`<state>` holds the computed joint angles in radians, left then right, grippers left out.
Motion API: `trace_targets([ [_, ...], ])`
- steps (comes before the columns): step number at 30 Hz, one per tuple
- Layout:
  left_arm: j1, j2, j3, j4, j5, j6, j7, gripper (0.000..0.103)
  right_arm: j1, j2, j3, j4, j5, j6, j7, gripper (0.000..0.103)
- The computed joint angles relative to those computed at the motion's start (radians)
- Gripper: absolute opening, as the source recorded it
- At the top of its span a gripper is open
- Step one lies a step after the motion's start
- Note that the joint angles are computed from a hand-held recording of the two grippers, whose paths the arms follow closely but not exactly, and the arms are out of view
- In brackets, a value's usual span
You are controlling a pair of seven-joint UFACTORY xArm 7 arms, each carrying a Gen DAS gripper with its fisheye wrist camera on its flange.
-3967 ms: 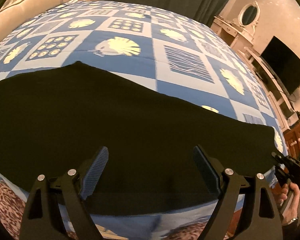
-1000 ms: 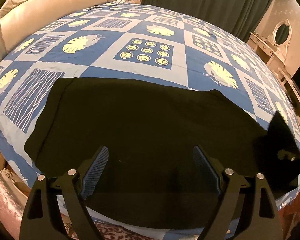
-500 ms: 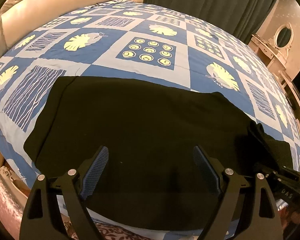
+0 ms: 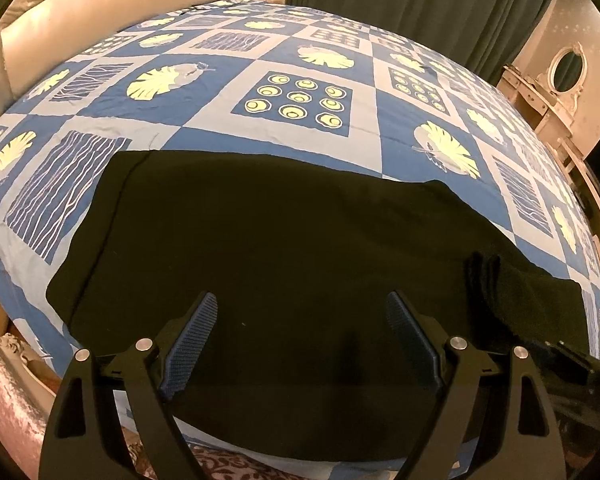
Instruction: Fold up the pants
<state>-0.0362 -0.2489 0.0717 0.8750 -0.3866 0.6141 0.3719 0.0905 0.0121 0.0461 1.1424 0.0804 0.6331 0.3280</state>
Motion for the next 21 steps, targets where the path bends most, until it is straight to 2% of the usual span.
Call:
trace_targets([
  [3,0.001,0.001,0.000,0.001,0.001,0.001,0.000,0.085,0.005,-0.003,0.006,-0.004,0.097,-0.011,-0.072,0.055],
  [5,0.000,0.001,0.001,0.002,-0.002,0.003,0.003,0.085,0.006,-0.010,0.007,-0.009,0.177,-0.016,-0.127,0.063],
  [8,0.001,0.001,0.001,0.002,-0.001,0.006,0.009,0.085,0.005,-0.027,0.001,-0.014,0.260,-0.005,-0.186,0.063],
  [10,0.001,-0.001,0.001,0.000,0.000,0.007,0.012,0.085,0.000,-0.058,-0.012,-0.031,0.364,0.005,-0.260,0.063],
  [13,0.000,-0.001,0.002,-0.001,-0.005,0.011,0.015,0.085,-0.010,-0.120,-0.036,-0.064,0.422,0.013,-0.320,0.063],
  [16,-0.005,-0.004,0.003,-0.003,-0.021,0.015,0.022,0.085,-0.039,-0.218,-0.091,-0.124,0.461,0.015,-0.377,0.065],
  [18,-0.010,-0.008,0.006,-0.006,-0.037,0.014,0.035,0.085,-0.073,-0.284,-0.139,-0.176,0.471,-0.002,-0.396,0.070],
  [21,-0.020,-0.019,0.006,-0.014,-0.053,0.012,0.051,0.085,-0.127,-0.350,-0.236,-0.246,0.511,-0.017,-0.422,0.071],
])
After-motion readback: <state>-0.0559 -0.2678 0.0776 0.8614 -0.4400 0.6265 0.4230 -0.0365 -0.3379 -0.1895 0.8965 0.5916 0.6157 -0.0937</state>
